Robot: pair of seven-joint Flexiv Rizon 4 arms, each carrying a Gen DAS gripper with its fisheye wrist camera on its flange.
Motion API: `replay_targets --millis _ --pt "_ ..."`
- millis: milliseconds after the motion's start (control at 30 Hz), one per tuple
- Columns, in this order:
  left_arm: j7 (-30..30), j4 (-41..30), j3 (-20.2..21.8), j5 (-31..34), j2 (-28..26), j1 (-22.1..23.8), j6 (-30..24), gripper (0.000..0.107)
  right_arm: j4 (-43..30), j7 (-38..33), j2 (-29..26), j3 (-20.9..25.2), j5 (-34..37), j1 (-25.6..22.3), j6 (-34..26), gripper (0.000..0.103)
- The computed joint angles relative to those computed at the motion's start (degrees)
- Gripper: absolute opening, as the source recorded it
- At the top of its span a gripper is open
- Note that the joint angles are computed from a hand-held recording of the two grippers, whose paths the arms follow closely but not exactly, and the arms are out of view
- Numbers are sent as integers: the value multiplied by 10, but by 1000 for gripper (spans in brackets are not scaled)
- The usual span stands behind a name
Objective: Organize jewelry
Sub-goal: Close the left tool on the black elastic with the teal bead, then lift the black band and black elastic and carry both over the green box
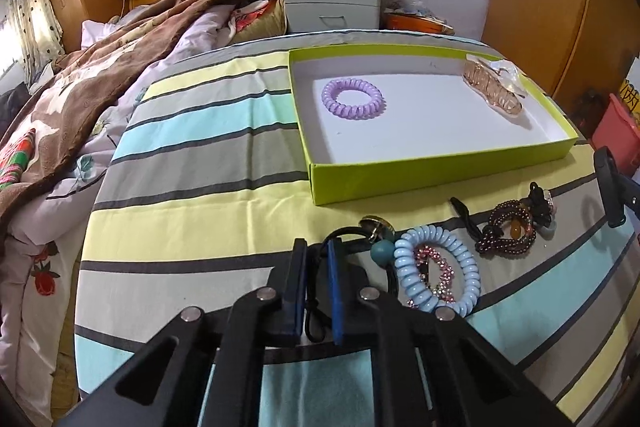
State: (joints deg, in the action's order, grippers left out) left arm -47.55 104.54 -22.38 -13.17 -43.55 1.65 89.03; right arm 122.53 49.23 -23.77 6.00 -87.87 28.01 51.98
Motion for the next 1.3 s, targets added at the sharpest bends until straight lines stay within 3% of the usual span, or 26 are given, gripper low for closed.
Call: replay_targets --millis 133,733,800,1133,1200,1267,1300 --pt "-7 6 -5 -2 2 5 8 3 0 1 0 0 0 0 -2 13" --pt "-43 38 -72 16 11 72 40 3 0 1 7 4 -2 5 -17 13" --pt "-38 46 -102 18 10 99 35 3 0 1 8 4 -1 6 -19 13" --pt "-36 35 -50 15 15 63 5 5 1 0 10 6 -3 6 -16 13" --pt "-31 30 -45 11 13 57 2 13 0 -2 9 6 -1 6 -16 13" --pt "-27 20 -32 9 9 43 2 48 -2 -5 7 6 2 6 -15 13" --pt "-25 14 -24 9 7 35 2 54 -3 -7 6 5 3 6 -14 13"
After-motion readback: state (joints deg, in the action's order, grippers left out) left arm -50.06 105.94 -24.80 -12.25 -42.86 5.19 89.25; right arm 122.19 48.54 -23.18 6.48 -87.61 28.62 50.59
